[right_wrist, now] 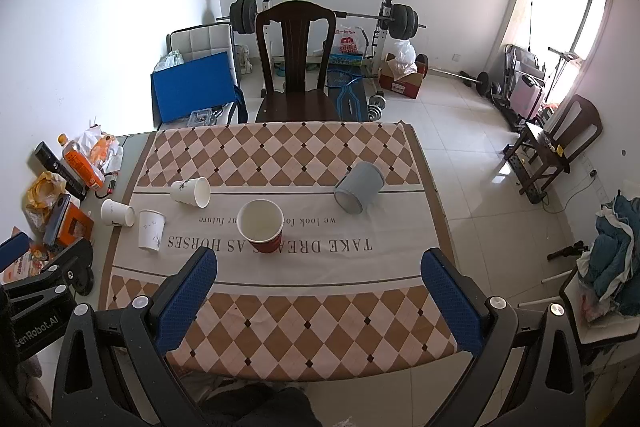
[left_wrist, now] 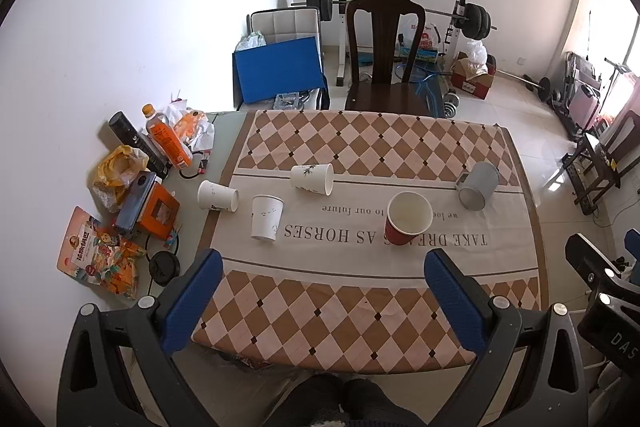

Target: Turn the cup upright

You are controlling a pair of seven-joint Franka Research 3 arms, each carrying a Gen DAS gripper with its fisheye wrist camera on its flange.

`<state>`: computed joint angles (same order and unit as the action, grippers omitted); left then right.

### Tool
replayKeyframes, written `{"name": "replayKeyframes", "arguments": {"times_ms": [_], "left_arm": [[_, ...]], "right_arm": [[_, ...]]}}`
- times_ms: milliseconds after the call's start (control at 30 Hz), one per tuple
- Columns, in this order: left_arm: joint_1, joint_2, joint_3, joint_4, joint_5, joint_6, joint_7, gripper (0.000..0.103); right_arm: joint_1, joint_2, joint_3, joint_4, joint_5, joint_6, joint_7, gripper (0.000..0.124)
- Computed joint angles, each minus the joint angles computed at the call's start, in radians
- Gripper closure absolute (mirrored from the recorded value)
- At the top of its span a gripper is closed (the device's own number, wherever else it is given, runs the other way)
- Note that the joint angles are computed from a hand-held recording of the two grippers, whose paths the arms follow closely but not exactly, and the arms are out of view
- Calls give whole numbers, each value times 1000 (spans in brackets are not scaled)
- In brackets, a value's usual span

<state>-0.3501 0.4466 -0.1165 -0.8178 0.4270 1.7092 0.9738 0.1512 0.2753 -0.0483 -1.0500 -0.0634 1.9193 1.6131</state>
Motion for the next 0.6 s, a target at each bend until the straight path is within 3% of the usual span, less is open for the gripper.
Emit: {"name": "replayKeyframes", "arguments": {"times_ms": [600], "left_arm": [[-5, 15, 4, 25, -3, -12, 0, 0]], "right_arm": [[6, 3, 1, 5, -5, -3, 6, 21]]}}
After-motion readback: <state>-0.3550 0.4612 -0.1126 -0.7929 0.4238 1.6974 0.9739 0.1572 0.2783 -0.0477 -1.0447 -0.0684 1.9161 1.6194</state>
